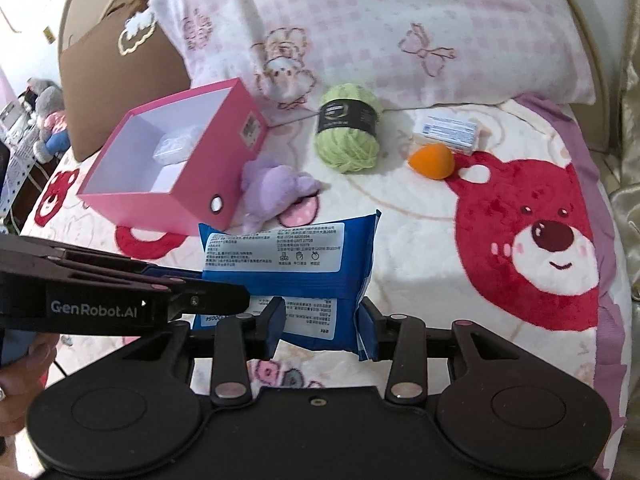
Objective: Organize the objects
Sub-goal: 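Lift the blue wipe pack with the left gripper toward the pink box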
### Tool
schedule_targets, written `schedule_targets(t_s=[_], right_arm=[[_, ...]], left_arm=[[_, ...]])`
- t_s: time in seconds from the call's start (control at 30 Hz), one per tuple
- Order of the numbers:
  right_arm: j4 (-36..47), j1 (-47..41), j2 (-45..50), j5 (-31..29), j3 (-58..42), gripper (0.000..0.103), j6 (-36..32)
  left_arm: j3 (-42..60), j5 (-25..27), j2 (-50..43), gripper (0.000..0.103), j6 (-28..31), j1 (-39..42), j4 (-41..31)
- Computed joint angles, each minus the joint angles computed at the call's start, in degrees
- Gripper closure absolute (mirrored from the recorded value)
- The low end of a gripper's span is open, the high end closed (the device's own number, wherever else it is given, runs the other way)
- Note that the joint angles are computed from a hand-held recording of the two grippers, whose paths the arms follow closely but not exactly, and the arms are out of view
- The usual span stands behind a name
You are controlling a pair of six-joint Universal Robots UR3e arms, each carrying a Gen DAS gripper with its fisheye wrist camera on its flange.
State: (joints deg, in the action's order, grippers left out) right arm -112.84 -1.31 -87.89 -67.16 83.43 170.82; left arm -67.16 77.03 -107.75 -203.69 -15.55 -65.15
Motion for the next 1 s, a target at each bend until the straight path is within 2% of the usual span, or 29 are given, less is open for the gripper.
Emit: schedule_targets(t_s=[0.33,0.63,0.8,1.0], right_arm=[[7.76,3.41,5.48,4.69,-10.48,0.055,1.88],[12.73,8.0,13.61,5.3,-24.43,0.055,4.08],[15.08,10.89,18.62,5.47,-33.28,0.055,3.27],[15.91,13.37,24.53,5.52,-42.26,0.057,2.93]], left_arm=[[1.05,-0.58,6.57,0.077,6.25,5.14,-10.59],[3.89,0.52,9.37,0.077,10.38,9.57,-17.27],[2.92,1.65,11.72,0.077,11.58,12.68,-17.73],[-1.56,-0.97,15.45,0.077,12.74,18.46,-14.82]])
